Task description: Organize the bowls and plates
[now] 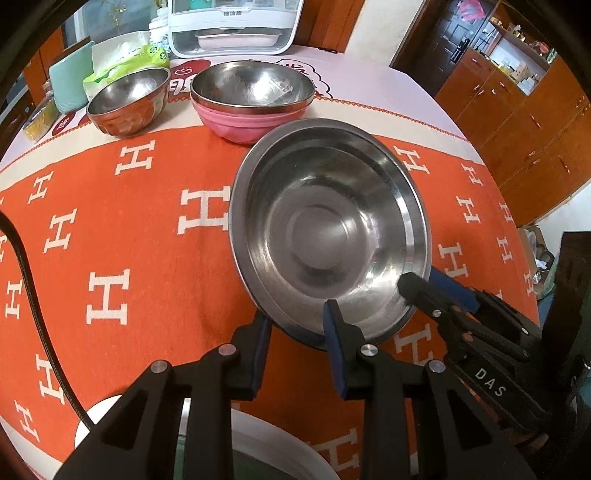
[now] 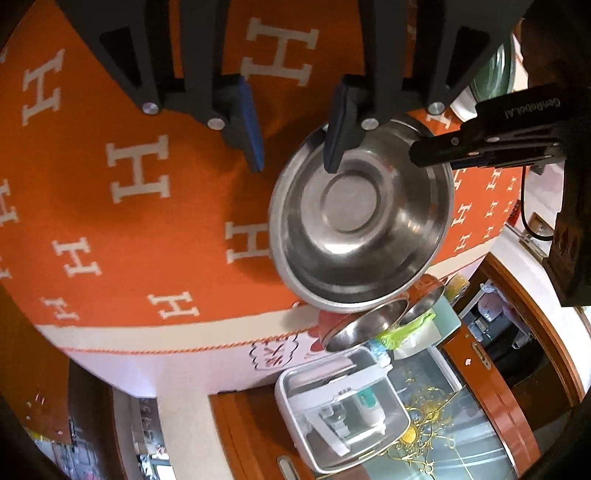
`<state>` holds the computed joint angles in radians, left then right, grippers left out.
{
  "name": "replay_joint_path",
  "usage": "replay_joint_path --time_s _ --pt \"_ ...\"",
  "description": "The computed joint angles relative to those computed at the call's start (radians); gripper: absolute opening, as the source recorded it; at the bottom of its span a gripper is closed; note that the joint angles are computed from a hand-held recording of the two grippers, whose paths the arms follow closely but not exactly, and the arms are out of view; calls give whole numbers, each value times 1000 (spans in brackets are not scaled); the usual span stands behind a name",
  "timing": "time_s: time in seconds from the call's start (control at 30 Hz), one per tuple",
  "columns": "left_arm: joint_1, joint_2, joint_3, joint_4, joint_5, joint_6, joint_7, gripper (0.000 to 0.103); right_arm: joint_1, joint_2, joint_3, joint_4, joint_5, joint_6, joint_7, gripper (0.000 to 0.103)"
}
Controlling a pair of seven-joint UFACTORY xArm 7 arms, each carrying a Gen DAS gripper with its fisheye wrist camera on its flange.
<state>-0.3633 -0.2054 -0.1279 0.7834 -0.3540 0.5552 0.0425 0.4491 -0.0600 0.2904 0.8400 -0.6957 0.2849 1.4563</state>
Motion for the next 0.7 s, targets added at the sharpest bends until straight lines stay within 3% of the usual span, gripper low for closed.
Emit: replay_joint_path --time_s 0.13,0.2,0.47,0.7 --pt "-2 -6 -1 -11 1 -9 2 27 7 23 -7 11 14 -14 -17 33" --pt "-2 -9 -5 -16 12 -15 -4 27 9 32 -14 9 10 -51 -21 24" --pt "-13 -38 -1 -34 14 -18 3 27 -2 7 -19 -25 -17 -99 45 21" --pt "-32 -119 -10 -70 43 -30 7 27 -33 -64 26 -55 -49 -78 91 21"
